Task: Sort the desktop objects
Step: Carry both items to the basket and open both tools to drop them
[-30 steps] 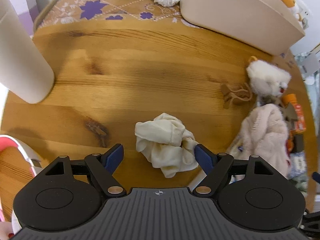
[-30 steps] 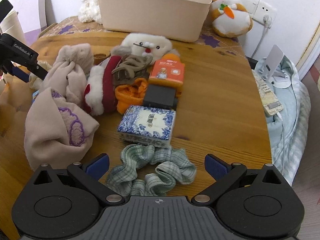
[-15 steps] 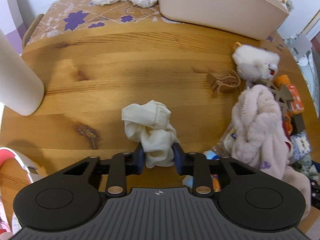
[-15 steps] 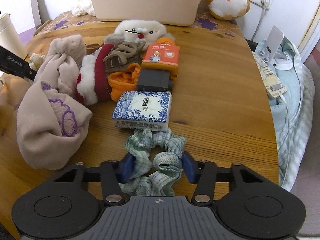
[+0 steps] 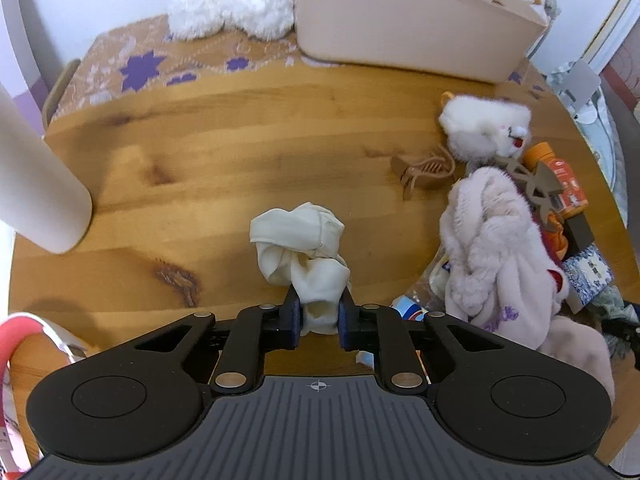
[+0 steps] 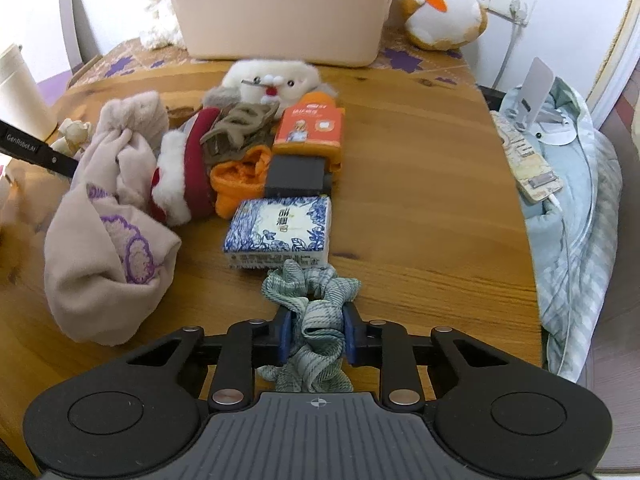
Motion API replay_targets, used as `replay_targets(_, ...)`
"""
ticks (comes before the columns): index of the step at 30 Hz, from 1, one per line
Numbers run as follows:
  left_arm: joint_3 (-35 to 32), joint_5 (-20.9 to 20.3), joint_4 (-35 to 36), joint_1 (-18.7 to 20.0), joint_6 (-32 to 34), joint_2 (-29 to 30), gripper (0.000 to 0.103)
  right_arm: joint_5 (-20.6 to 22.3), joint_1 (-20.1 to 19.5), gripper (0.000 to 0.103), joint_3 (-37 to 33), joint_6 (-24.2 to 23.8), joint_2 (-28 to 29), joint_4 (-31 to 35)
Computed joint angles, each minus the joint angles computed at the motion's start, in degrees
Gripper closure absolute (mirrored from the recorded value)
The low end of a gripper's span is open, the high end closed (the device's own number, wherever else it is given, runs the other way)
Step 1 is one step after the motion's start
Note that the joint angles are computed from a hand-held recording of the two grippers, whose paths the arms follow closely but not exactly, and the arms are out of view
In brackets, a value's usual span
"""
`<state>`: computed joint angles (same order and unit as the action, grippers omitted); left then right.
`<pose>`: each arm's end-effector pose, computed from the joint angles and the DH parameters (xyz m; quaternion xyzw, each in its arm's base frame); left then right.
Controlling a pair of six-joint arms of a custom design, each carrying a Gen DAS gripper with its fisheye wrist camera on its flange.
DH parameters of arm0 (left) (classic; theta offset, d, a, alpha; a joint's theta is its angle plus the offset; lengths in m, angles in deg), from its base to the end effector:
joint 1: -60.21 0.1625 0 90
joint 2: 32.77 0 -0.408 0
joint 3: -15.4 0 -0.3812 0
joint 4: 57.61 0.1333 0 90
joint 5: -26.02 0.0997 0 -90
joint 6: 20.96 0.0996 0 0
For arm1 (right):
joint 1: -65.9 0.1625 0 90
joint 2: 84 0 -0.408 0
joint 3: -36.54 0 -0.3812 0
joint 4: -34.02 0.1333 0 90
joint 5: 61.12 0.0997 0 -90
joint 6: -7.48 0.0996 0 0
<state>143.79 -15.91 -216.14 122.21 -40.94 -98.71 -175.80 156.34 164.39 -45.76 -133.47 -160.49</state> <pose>-0.0276 -0.4937 0.1415 0.0422 0.9113 -0.2096 0.3519 0.0953 -0.4706 0.0619 0.3865 -0.8709 0.1052 0.2847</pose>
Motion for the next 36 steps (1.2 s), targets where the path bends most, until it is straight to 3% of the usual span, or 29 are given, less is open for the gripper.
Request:
replay_targets(16, -3.1, 2.0, -5.7, -2.7, 9.4, -0.7, 0.086, 5.9, 2.3, 0.08, -6.0, -0.7, -2.8, 0.0)
replay_targets(31, -17.1, 4.1, -11.5, -3.3, 24.1, 5.2, 0.086, 9.9, 6.5, 0.08, -23.4, -6.0, 3.4, 3.7)
replay_targets(36, -22.3, 4.3, -13.2, -3.2, 30.0, 9.1, 0.086, 10.5, 8.0, 0.08, -29.8, -4.9, 6.8, 6.7)
